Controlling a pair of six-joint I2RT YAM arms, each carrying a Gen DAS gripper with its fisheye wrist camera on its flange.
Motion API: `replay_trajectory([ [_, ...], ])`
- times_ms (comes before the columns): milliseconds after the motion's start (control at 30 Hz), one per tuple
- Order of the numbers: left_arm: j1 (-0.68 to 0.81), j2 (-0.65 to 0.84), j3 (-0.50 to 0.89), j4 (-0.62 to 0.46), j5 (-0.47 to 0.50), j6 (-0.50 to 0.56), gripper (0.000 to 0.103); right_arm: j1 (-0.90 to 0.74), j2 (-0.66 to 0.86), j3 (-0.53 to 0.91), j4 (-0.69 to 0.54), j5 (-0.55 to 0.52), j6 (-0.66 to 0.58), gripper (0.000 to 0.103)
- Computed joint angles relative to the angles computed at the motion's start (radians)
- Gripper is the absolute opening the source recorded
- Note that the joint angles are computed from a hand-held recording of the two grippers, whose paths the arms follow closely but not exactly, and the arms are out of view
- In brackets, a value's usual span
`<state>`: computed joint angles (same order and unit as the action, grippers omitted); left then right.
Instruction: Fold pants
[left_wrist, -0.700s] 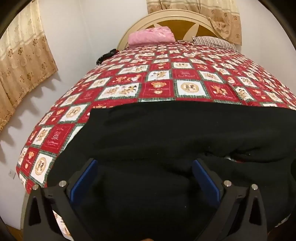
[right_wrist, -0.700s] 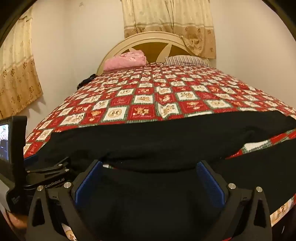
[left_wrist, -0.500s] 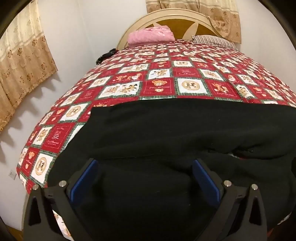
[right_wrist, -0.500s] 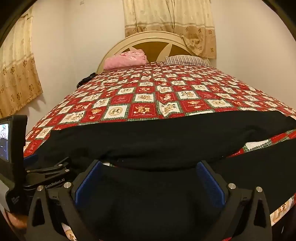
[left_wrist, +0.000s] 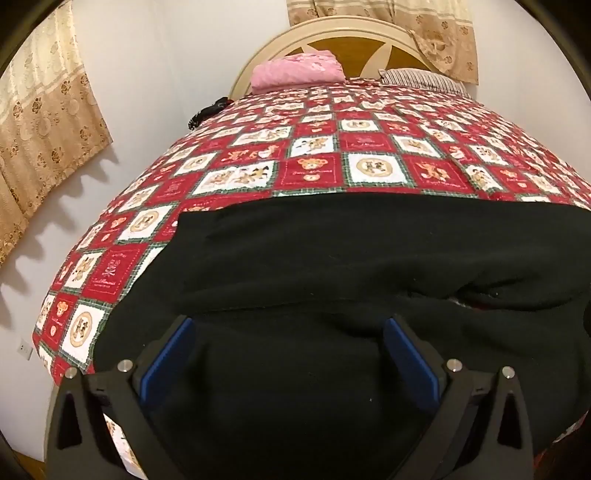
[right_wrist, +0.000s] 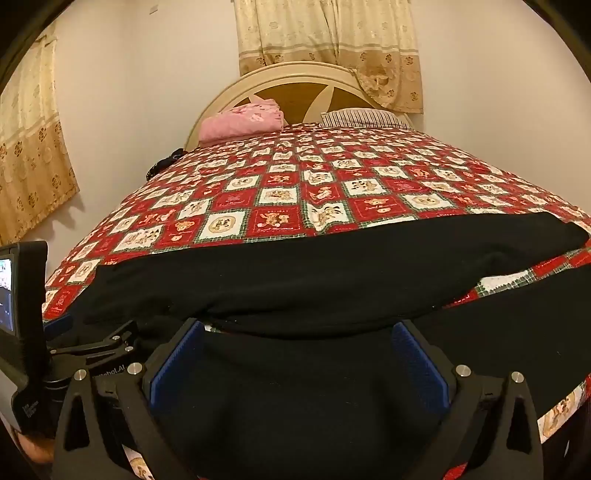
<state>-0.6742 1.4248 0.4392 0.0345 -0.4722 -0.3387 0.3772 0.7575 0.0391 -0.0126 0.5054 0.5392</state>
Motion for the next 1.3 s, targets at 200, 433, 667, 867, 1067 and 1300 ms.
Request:
replay_trajectory([
  [200,-0.008,0.012,0.002,0.003,-0.002,-0.006,0.103,-0.015,0.001,-0.007,0.010,-0.009,-0.002,0.102],
  [433,-0.012,0.019,0.003,0.003,0.000,-0.010,0.103,-0.015,-0.003,-0.012,0.013,-0.009,-0.005,0.102],
  [667,-0.014,0.021,0.004,0.003,0.006,-0.014,0.103,-0.017,0.005,-0.012,0.024,-0.006,-0.009,0.102],
  [867,-0.020,0.023,0.004,0.005,0.008,-0.018,0.103,-0.004,0.007,-0.009,0.016,0.008,-0.001,0.102],
  [1067,-0.024,0.025,0.005,0.002,0.007,-0.021,0.103,0.005,0.028,0.000,0.005,0.046,0.014,0.102],
  [1300,-0.029,0.029,0.010,-0.002,0.007,-0.024,0.103,-0.021,0.031,0.001,0.009,0.022,0.009,0.102],
])
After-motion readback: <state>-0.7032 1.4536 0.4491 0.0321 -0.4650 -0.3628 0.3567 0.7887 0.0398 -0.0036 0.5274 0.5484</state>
